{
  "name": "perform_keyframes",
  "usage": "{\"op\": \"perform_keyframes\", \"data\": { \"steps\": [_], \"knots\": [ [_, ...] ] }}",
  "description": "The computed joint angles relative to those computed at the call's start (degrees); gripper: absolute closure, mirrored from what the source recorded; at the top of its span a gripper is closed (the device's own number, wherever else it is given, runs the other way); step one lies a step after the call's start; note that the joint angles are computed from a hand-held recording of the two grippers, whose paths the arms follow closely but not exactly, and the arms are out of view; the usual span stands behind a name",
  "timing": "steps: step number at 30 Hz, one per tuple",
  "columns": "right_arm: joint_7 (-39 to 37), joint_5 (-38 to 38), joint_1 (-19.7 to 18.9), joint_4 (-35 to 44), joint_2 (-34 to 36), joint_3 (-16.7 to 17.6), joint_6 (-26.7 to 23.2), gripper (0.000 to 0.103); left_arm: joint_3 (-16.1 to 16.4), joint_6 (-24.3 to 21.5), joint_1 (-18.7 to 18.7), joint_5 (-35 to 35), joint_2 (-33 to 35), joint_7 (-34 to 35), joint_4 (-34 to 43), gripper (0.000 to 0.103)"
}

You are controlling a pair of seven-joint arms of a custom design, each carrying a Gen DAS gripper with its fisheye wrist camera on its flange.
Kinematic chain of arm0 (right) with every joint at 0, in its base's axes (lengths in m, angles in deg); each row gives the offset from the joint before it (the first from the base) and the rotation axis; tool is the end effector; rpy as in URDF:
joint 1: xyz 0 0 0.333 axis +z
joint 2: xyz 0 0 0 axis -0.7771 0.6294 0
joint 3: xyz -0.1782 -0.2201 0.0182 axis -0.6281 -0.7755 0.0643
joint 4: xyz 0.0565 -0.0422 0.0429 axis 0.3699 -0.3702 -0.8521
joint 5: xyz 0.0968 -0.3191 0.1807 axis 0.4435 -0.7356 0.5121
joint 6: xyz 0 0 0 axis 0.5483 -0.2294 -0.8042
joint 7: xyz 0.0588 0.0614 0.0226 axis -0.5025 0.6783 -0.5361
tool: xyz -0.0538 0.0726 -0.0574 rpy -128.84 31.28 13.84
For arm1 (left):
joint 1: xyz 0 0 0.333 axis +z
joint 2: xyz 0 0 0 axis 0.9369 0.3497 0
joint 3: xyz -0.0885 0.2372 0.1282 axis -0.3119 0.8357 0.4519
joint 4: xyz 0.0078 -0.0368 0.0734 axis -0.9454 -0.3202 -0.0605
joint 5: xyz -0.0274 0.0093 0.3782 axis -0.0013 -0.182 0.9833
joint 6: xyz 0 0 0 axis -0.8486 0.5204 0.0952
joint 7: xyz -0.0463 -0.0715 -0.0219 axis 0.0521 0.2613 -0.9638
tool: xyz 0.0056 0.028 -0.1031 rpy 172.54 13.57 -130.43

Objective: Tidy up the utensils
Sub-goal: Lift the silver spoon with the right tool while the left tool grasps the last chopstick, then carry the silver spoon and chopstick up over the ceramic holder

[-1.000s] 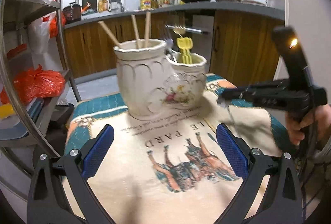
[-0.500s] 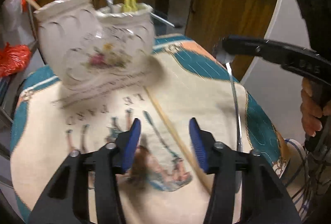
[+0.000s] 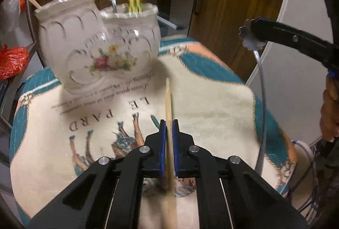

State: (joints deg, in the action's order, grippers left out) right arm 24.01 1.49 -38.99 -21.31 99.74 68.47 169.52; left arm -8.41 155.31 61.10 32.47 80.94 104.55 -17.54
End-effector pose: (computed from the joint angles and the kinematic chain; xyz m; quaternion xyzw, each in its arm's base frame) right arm 0.6233 0.2201 0.5880 -0.7036 0.5064 -0.2251 0.4448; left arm 0.6429 -0.2154 0.5205 -0.4754 0.7925 -0.3544 0.1425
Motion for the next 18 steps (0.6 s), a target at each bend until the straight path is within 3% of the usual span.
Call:
{"op": "perform_keyframes", "data": {
  "steps": [3,8,13,16,18],
  "knots": [
    [4.2,-5.4,2.4,-0.3,-0.4,-2.2,2.8,0.1,-1.4,2.8,2.1,-4.9,-2.3,4.3,-2.9,0.097],
    [16.7,-20.2,6.8,0.7,-0.3,-7.4,6.7,0.1,-4.7,7.7,6.3,-22.7,-5.8,19.6,-6.3,0.097],
    [27.1,-30.6,8.8,7.0,2.6,-10.3,6.4,0.1,-5.3,13.6,6.8,-36.2,-6.0,31.5,-4.3,0.097],
    [28.3,-31.6,8.1,12.5,5.4,-9.3,4.9,0.1,-4.8,17.0,5.3,-35.6,-2.6,31.0,1.0,0.097],
    [30.2,-33.8,9.0,16.6,7.7,-10.4,3.5,0.1,-5.2,17.5,5.7,-35.5,-1.2,31.2,3.8,0.097]
  ]
}}
